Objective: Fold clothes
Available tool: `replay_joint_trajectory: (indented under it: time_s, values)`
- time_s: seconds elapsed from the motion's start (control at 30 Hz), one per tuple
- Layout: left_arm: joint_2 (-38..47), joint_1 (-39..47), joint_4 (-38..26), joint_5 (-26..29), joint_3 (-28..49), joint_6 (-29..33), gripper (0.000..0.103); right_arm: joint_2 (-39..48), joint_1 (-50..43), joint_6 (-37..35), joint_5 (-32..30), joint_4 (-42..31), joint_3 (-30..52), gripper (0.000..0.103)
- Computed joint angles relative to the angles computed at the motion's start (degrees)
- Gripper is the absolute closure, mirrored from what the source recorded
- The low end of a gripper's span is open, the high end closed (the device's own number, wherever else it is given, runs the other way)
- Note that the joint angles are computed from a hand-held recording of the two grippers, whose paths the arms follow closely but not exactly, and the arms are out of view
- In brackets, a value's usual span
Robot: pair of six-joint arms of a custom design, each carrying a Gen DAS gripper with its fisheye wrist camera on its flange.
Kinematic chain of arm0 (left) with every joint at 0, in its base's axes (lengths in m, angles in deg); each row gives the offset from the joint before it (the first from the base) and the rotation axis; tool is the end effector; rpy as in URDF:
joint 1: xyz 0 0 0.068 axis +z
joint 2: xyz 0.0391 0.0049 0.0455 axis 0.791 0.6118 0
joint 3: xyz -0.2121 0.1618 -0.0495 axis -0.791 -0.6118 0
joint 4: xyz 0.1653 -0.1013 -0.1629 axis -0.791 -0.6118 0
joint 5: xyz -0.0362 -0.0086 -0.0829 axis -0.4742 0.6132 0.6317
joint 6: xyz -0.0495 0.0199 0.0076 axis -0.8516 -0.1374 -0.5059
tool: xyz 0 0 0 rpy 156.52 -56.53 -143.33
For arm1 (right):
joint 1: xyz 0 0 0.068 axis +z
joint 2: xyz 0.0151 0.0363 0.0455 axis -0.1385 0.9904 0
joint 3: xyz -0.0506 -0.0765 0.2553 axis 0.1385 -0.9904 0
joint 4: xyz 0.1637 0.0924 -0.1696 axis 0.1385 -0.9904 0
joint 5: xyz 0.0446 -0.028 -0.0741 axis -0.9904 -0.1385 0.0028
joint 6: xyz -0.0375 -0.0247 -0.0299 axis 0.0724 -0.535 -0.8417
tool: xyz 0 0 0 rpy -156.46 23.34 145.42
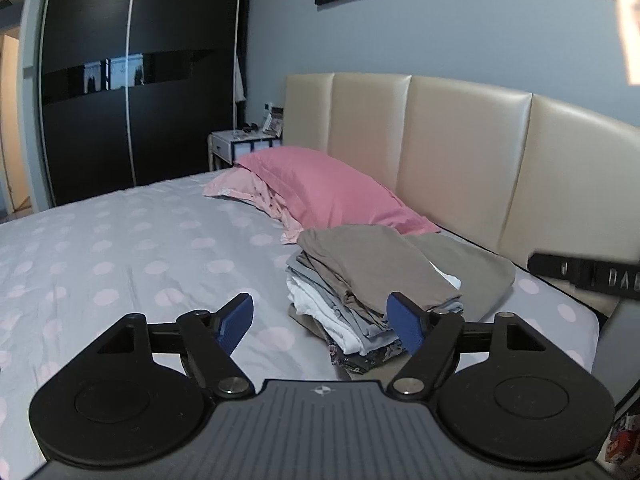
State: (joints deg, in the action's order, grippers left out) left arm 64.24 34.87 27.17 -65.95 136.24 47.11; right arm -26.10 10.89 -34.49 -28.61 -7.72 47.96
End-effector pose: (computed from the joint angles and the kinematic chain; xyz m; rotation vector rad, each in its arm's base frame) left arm 0.1633 -0.0405 0.3921 -0.0511 2.0698 0.0059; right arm 0.1565 0.0508 0.3934 -0.0553 1.9963 0.2891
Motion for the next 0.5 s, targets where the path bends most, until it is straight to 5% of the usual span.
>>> replay_joint_trajectory:
  time_s: [0.3,0.5]
  values:
    - [-4.5,-7.6,-3.4,-7.4,-4.7,-4.7,0.029,-12.4,23.3,10.5,24.3,-3.0,-12.3,0.045]
    - [-4.8,-7.6,-3.0,-6.4,-9.0,-8.8,0.028,-11.4,22.9,13.9,23.5,-5.2,-14.4,0.045]
